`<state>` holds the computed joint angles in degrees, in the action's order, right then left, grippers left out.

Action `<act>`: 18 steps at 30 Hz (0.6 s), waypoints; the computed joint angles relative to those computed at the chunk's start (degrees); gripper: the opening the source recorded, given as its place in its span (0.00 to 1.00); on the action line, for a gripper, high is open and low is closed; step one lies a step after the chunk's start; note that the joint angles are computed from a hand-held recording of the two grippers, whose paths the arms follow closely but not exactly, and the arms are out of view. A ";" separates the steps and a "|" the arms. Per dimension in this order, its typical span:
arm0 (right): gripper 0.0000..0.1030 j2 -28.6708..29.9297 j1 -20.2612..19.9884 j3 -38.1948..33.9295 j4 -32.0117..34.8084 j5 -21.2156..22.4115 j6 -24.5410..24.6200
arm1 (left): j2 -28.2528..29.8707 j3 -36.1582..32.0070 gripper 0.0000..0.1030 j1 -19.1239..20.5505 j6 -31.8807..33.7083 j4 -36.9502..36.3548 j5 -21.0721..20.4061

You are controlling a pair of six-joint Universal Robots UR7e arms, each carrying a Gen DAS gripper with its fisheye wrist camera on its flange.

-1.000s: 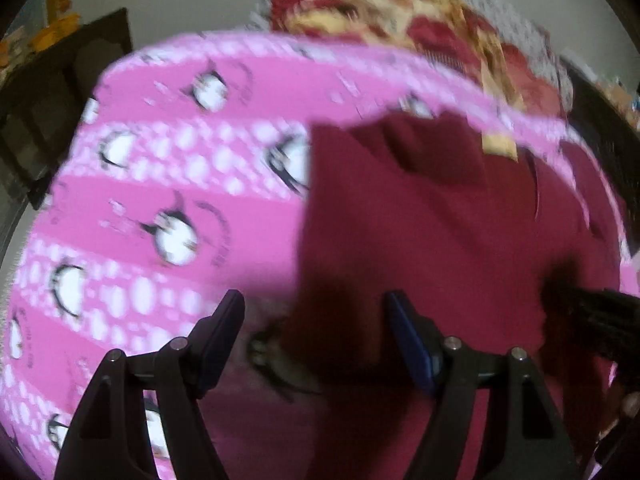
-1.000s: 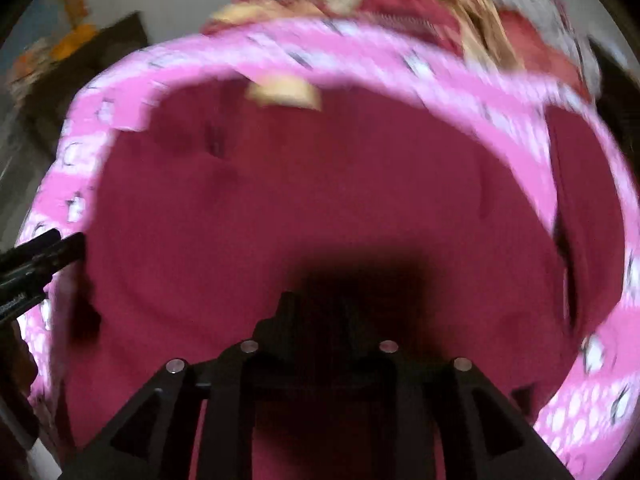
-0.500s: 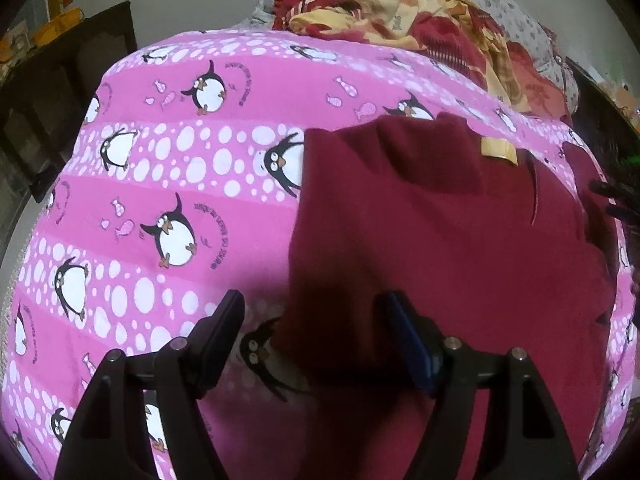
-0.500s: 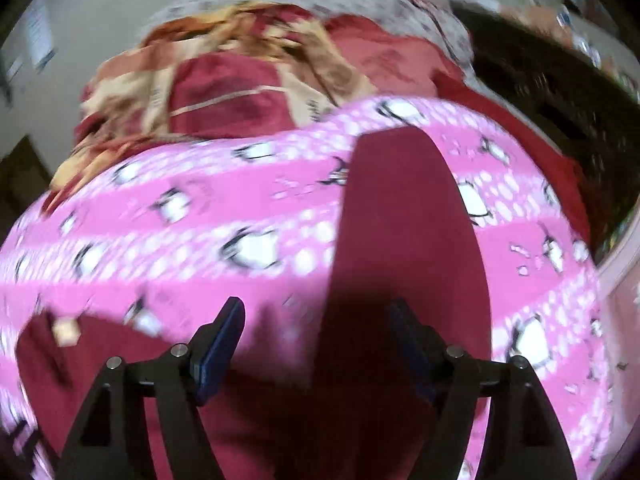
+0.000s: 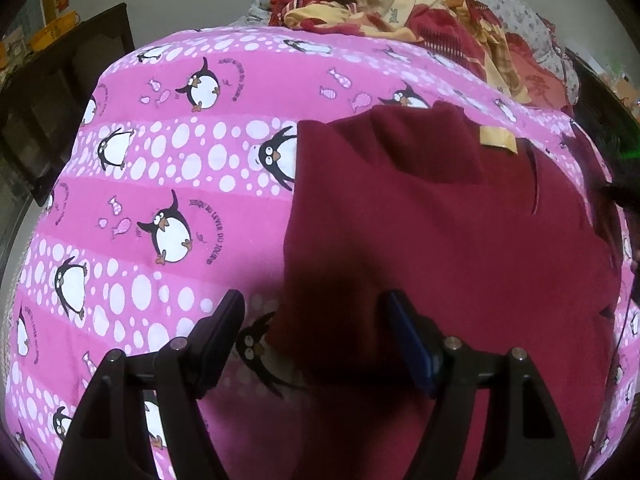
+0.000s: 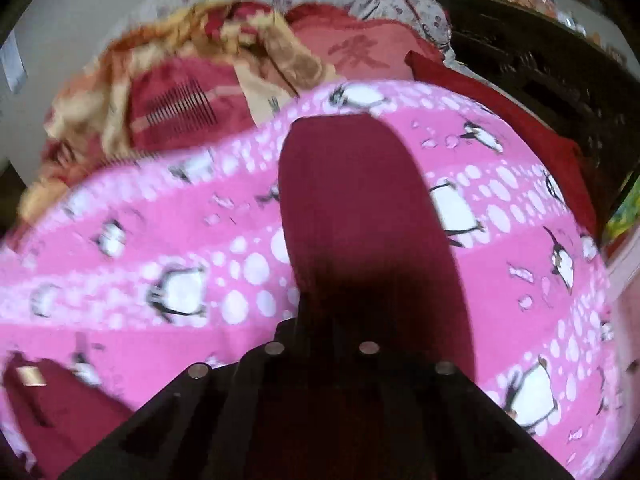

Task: Fold small clothes

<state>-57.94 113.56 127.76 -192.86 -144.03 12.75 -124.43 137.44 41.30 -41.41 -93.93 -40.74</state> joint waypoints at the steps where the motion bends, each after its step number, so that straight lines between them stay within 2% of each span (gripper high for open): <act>1: 0.07 -0.89 0.41 0.89 -0.51 0.71 0.42 | -0.33 -0.06 0.71 -0.35 -0.37 0.44 0.04; 4: 0.08 -6.18 1.46 5.10 -0.50 8.00 2.33 | -1.45 -0.36 0.71 -1.78 -1.94 2.41 0.01; 6: 0.08 -7.36 3.38 6.03 0.15 9.77 1.85 | -2.15 -0.64 0.71 -2.90 -3.15 3.87 0.14; 10: 0.08 -9.04 9.71 6.26 4.11 14.63 1.14 | -3.63 -1.47 0.71 -5.57 -6.31 7.53 0.41; 13: 0.08 -7.98 15.04 5.01 6.79 18.21 1.27 | -4.64 -2.10 0.71 -7.63 -8.91 10.18 0.47; 16: 0.08 -5.40 18.33 4.20 7.38 23.67 0.68 | -5.61 -2.36 0.71 -8.64 -10.29 11.02 0.04; 18: 0.08 -2.65 19.46 3.80 7.79 25.83 1.22 | -5.79 -2.53 0.71 -8.87 -10.88 11.34 -0.37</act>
